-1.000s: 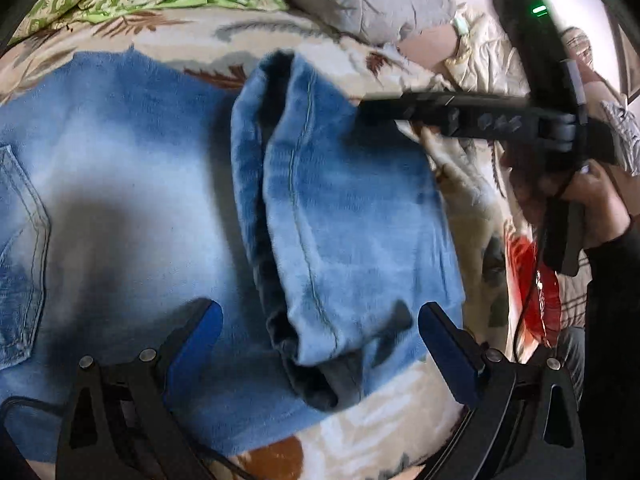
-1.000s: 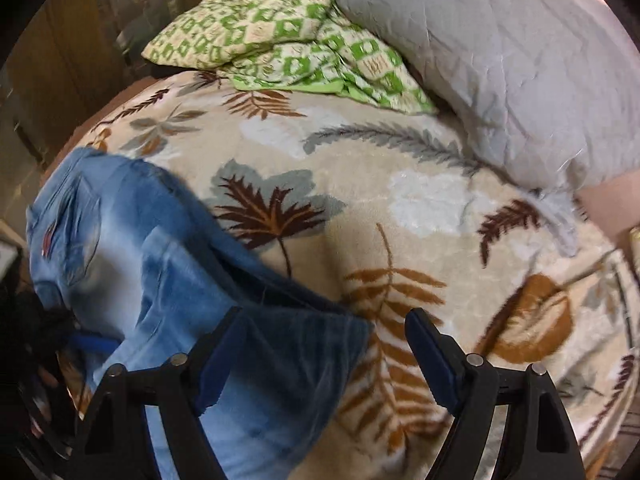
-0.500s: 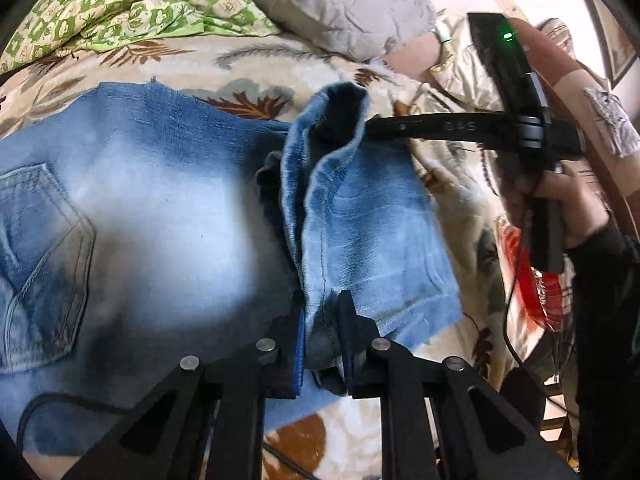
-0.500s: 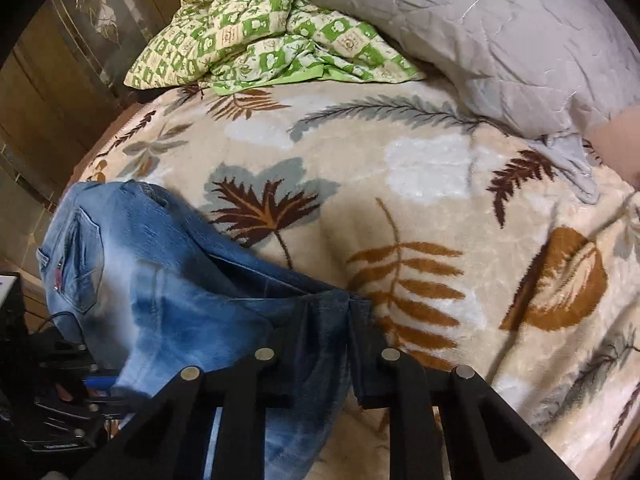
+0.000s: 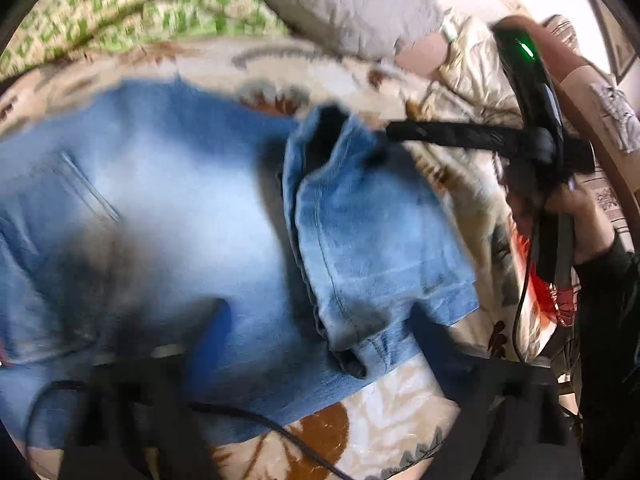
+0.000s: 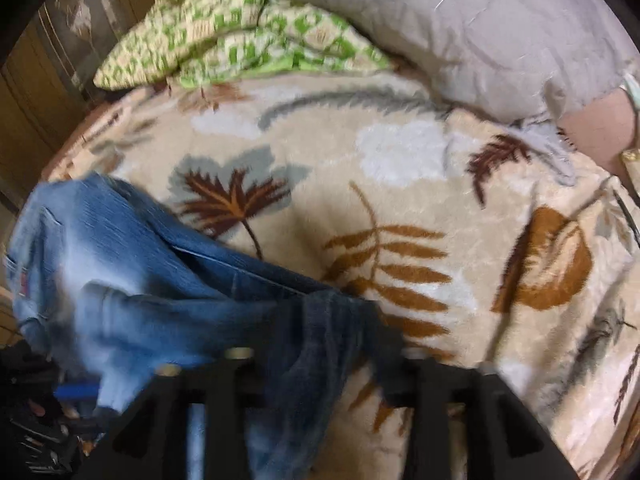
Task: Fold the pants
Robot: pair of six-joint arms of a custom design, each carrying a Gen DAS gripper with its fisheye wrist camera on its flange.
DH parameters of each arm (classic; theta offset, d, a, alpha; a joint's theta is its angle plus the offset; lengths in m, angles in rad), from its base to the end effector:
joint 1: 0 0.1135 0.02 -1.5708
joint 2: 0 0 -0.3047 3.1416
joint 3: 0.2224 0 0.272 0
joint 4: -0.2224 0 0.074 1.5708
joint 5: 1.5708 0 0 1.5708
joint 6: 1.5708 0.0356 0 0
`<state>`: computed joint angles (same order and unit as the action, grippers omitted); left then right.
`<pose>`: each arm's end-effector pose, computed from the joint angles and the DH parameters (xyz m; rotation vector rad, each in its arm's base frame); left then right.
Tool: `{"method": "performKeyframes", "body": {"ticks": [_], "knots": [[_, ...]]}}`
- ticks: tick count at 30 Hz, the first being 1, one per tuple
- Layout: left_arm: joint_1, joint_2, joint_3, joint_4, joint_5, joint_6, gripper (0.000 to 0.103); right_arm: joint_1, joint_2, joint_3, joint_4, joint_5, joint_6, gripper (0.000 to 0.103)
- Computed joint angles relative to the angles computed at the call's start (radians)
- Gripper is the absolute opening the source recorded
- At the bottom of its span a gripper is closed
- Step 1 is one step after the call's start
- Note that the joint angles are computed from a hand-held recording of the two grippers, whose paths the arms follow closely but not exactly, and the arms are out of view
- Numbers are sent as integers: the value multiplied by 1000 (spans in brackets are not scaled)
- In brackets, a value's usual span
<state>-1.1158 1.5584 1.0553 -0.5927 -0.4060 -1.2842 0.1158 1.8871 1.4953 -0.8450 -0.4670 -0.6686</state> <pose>0.1561 -0.2870 0.2479 -0.3438 2.5507 -0.3882 0.4129 0.0642 0.2573 -1.1137 2.4139 0.4856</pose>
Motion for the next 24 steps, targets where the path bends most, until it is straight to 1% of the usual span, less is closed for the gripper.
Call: {"method": "performKeyframes", "body": {"ticks": [1, 3, 6, 8, 9, 11, 12, 14, 16, 17, 19, 20, 21, 22, 23, 24], "knots": [[-7, -24, 9, -23, -31, 11, 92, -28, -28, -13, -8, -44, -16, 73], [7, -51, 29, -62, -58, 27, 92, -73, -92, -59, -16, -105, -58, 73], [75, -71, 46, -68, -44, 97, 93, -155, -223, -190, -16, -177, -195, 73], [132, -54, 61, -60, -13, 154, 93, -208, -339, -325, 13, -190, -334, 73], [164, -22, 90, -69, 2, 189, 92, -221, -381, -381, 33, -188, -387, 73], [184, 29, 132, -85, -1, 225, 92, -248, -474, -504, 84, -178, -503, 73], [199, 69, 170, -97, 1, 259, 92, -256, -523, -571, 131, -168, -545, 73], [221, 131, 235, -124, 17, 306, 92, -252, -577, -656, 199, -153, -576, 73], [222, 180, 289, -152, 11, 342, 92, -226, -579, -696, 248, -134, -560, 73], [225, 205, 312, -164, 12, 361, 92, -201, -580, -717, 265, -106, -556, 72], [235, 257, 360, -212, 17, 384, 92, -165, -608, -785, 369, -62, -533, 72], [237, 288, 389, -253, 3, 387, 84, -143, -623, -822, 427, -33, -524, 69], [238, 302, 401, -273, -6, 390, 58, -118, -637, -865, 503, 2, -504, 63], [246, 316, 408, -288, 2, 396, 45, -108, -636, -874, 525, 16, -486, 46], [258, 308, 392, -268, 35, 395, 25, -95, -635, -885, 552, 25, -452, 29], [268, 298, 376, -254, 57, 380, 19, -87, -642, -895, 573, 36, -437, 20]]}}
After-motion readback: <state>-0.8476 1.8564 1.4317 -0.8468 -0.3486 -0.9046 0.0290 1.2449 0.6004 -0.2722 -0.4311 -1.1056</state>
